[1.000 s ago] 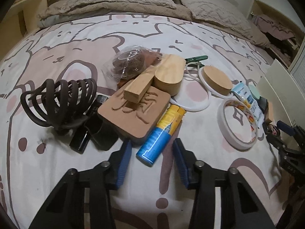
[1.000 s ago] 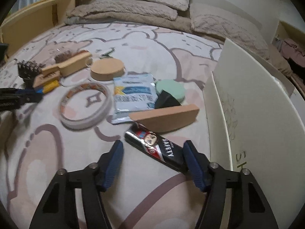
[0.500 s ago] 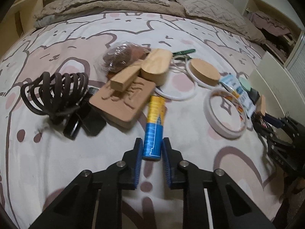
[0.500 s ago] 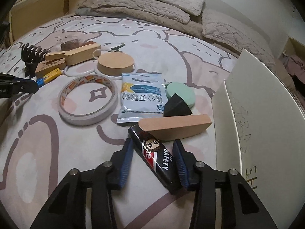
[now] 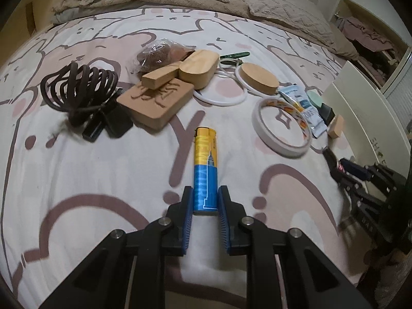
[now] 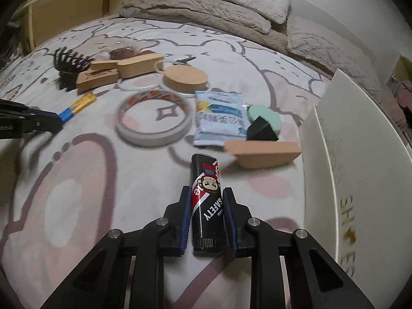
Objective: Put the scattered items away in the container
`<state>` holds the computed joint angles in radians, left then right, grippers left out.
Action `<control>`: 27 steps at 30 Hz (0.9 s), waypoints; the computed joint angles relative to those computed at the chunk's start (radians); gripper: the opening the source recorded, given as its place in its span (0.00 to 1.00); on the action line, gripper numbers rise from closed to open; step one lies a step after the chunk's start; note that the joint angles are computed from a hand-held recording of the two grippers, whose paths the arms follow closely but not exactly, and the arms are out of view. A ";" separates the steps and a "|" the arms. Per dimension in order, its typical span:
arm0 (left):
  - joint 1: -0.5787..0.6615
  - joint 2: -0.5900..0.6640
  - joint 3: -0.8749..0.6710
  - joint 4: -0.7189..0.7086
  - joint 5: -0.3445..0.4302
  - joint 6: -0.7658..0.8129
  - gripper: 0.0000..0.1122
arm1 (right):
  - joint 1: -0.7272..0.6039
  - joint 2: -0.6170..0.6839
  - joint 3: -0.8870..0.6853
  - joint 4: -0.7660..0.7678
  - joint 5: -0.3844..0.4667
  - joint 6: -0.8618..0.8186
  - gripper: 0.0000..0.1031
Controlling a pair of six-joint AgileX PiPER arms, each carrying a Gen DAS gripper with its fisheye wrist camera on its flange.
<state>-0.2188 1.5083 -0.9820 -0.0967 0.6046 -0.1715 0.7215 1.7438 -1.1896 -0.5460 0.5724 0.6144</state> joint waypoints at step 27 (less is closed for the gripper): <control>-0.387 -0.167 0.160 0.481 0.092 -0.646 0.51 | 0.169 -0.171 0.166 0.017 -0.012 0.204 0.78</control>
